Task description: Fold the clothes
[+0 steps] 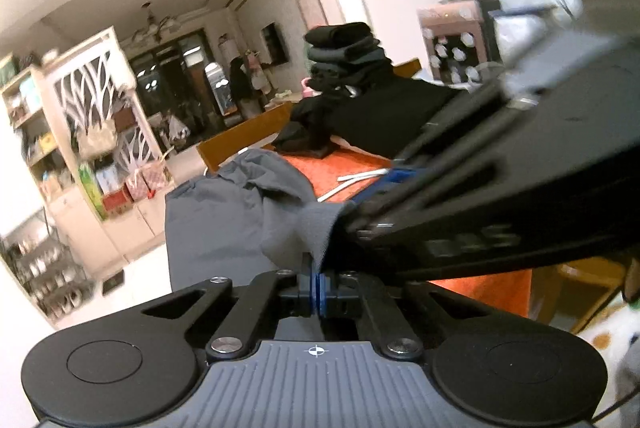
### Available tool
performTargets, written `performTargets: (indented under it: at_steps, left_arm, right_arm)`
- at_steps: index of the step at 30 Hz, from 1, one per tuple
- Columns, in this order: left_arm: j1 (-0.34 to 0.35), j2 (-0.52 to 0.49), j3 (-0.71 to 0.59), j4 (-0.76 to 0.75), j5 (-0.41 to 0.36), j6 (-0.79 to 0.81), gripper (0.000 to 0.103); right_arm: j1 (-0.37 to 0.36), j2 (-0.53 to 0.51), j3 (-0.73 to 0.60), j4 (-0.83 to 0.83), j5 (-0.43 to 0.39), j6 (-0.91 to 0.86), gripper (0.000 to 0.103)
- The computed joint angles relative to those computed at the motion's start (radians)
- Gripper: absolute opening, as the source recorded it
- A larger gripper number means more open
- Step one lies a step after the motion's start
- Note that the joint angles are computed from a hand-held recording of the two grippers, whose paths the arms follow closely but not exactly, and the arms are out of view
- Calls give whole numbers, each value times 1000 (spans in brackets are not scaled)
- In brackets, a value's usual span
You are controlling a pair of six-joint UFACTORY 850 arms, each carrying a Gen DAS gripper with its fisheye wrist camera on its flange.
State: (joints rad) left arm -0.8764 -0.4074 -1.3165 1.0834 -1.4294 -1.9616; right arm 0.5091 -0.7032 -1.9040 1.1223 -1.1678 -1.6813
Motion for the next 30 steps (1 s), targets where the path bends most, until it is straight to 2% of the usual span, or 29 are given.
performTargets:
  at_steps: [1,2,5,8,14,18,19,21,22,28,30]
  left_arm:
    - [0,14,13,-2,8,-35,4]
    - [1,27,24,-1,21,-66,4]
    - [1,54,47,1,57,-126,4]
    - [-1,68,57,-2,86,-189,4]
    - [-3,98,80,-3,123,-265,4]
    - [2,111,86,9,142,-287,4]
    - [2,114,89,10,143,-288,4]
    - [0,117,91,8,141,-285,4]
    - [-2,116,90,4,137,-280,4]
    - [-17,95,96,-38,103,-229,8]
    - [-20,83,97,-60,108,-217,21]
  right_arm:
    - [-7,1,5,10,0,14,30]
    - [-15,1,11,21,-1,29,37]
    - [-43,-6,25,51,-26,113,44]
    - [-58,11,77,59,-1,137,47]
    - [-64,43,188,39,38,149,48]
    - [-44,65,270,59,146,68,47]
    - [-37,61,275,57,169,56,43]
    - [-25,53,280,55,209,40,20]
    - [-23,49,276,55,217,44,5]
    - [-33,59,259,171,236,4,3]
    - [-33,60,245,196,237,-7,3]
